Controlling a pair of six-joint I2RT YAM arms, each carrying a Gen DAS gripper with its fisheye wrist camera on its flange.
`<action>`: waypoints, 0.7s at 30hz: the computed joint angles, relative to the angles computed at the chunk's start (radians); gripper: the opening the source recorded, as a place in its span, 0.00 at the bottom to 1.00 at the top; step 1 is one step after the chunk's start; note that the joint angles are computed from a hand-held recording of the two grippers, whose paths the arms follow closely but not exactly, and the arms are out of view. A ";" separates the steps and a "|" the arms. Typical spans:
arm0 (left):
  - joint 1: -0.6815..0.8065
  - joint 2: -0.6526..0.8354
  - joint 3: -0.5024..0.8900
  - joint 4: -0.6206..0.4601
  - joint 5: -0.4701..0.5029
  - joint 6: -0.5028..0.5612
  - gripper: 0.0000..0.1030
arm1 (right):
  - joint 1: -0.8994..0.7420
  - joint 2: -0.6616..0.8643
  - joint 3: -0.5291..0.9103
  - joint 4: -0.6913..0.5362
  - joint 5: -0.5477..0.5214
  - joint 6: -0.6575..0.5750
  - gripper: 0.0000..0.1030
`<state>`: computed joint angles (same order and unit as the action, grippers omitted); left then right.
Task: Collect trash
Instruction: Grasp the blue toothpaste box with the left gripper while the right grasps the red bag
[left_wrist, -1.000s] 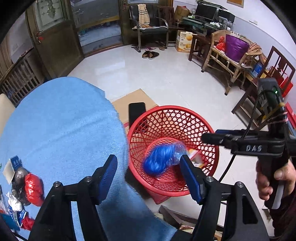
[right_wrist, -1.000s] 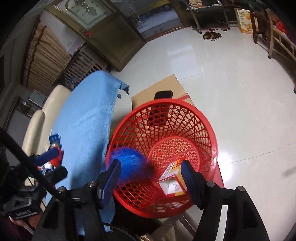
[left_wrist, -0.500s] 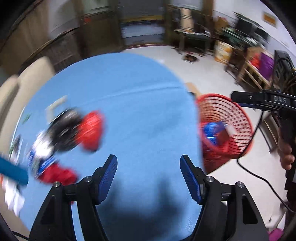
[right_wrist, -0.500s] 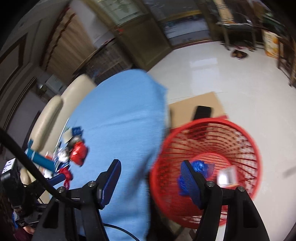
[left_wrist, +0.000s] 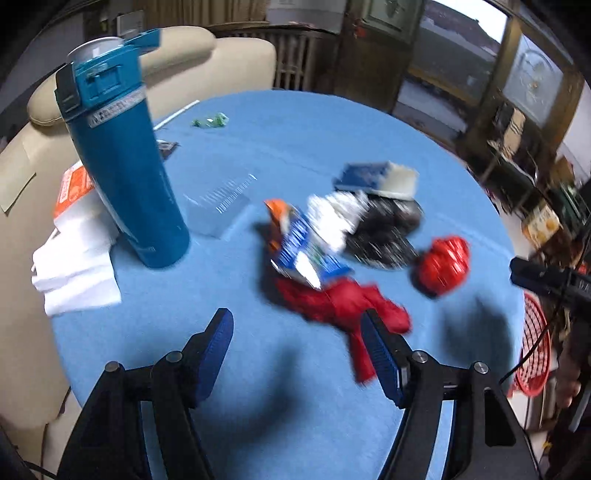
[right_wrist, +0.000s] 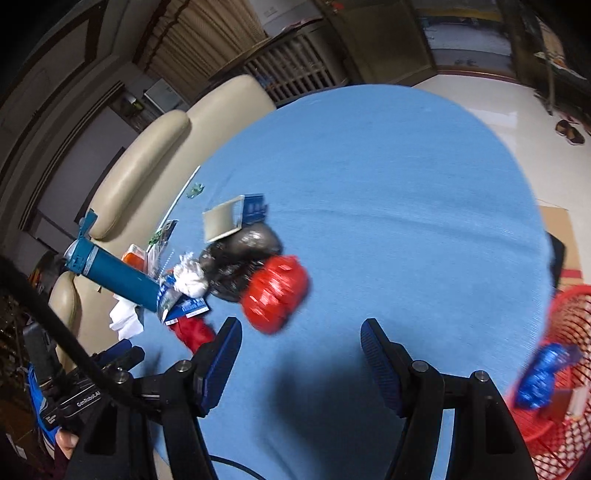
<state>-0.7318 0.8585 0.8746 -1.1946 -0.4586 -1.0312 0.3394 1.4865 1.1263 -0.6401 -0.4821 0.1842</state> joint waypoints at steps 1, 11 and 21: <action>0.050 0.003 -0.002 0.024 0.014 0.045 0.70 | 0.019 0.024 0.017 0.008 0.008 0.017 0.68; 0.429 0.169 -0.075 0.349 0.227 0.430 0.69 | 0.122 0.277 0.198 0.019 0.094 0.157 0.68; 0.373 0.124 -0.099 0.380 0.226 0.440 0.33 | 0.175 0.278 0.156 0.081 0.173 0.143 0.48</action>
<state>-0.3586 0.9826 0.7753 -0.8145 -0.2327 -0.5908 0.5144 1.7646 1.2826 -0.5596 -0.3088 0.3269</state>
